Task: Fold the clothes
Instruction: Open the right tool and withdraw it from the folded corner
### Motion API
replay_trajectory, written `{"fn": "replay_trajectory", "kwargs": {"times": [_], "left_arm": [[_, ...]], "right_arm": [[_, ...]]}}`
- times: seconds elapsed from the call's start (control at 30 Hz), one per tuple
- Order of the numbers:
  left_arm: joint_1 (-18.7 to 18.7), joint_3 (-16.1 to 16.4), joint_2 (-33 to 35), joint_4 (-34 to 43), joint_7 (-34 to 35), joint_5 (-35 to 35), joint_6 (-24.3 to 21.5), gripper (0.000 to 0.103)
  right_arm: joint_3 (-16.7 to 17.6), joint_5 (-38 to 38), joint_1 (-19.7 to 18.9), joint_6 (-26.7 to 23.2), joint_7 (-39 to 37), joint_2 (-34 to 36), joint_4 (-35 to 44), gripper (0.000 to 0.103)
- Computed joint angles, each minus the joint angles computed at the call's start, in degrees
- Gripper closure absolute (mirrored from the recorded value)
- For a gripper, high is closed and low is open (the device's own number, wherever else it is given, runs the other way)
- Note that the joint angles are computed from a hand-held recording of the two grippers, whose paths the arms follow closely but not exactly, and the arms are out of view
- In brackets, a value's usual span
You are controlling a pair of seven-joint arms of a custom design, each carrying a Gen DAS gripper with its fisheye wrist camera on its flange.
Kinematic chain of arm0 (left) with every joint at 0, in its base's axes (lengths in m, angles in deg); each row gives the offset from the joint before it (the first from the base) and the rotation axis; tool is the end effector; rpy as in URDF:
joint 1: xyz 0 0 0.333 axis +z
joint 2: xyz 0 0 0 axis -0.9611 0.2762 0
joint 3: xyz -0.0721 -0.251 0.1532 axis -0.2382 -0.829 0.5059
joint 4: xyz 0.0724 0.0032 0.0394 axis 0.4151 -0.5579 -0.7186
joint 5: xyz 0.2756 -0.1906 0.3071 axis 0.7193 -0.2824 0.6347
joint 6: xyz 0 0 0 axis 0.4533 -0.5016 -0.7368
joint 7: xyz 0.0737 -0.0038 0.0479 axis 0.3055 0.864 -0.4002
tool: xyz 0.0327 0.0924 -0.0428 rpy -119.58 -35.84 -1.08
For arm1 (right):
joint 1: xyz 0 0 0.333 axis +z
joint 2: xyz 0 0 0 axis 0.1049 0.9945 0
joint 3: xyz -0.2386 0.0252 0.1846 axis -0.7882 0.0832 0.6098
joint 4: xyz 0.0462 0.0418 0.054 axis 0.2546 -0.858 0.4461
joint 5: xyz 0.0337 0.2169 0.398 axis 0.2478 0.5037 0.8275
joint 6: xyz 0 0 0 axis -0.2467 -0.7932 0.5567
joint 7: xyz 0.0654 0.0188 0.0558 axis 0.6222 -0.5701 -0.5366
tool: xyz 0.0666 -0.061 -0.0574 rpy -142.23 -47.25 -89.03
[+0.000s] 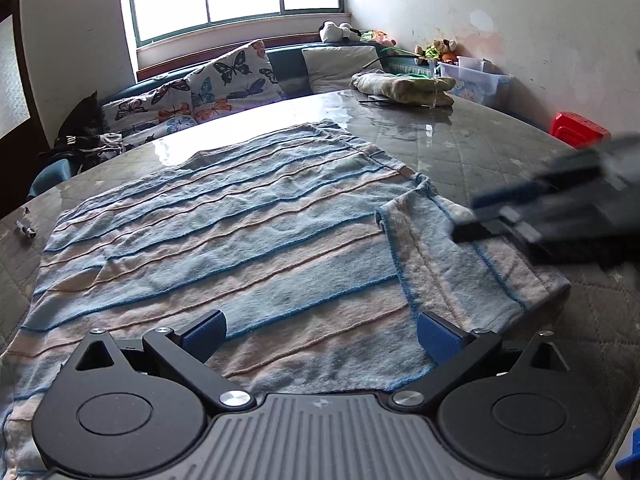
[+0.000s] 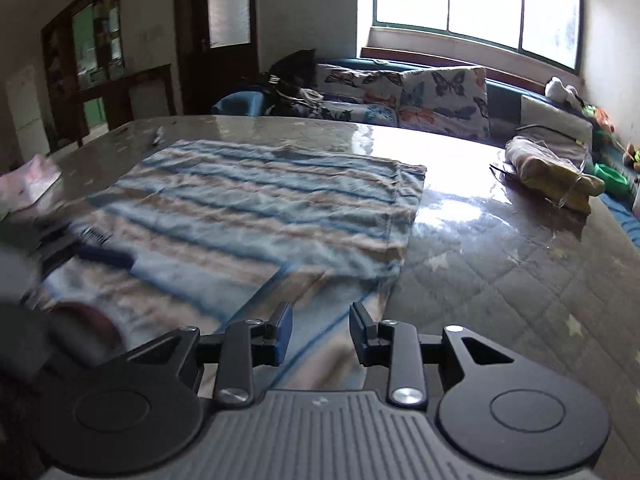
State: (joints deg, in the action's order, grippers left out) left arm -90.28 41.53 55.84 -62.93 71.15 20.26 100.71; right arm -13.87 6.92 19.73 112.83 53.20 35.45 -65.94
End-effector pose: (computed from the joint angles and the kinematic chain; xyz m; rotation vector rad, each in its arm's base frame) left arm 0.5003 -0.3419 0.4266 -1.2029 2.2026 -0.9351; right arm 0.4476 0.3420 0.4856 -1.9471 1.3053 -0.6167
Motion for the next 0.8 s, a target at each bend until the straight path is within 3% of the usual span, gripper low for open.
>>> {"fn": "replay_trajectory", "kwargs": {"times": [0.2, 0.33, 0.47, 0.63, 0.8], "left_arm": [[1.69, -0.34, -2.68, -2.19, -4.41, 2.44, 0.64, 0.0], [5.88, -1.94, -6.49, -4.77, -12.45, 7.53, 1.0, 0.0], [10.83, -3.63, -10.29, -7.31, -20.31, 11.9, 0.83, 0.0], [15.1, -3.92, -12.42, -8.83, -24.89, 14.78, -0.68, 0.0], [12.13, 1.88, -9.89, -7.97, -19.77, 9.49, 0.04, 0.0]], "right_arm": [[-0.12, 3.2, 2.5, -2.25, -3.8, -3.44, -3.52, 0.072], [0.61, 2.96, 1.68, -1.28, -3.36, -3.2, -2.78, 0.068], [2.55, 0.73, -0.86, 2.5, -1.05, -0.14, -0.1, 0.064], [2.5, -1.79, -1.04, 2.47, 2.49, 5.66, 3.55, 0.063], [0.45, -5.61, 0.35, 3.75, 8.14, 6.7, 3.54, 0.058]]}}
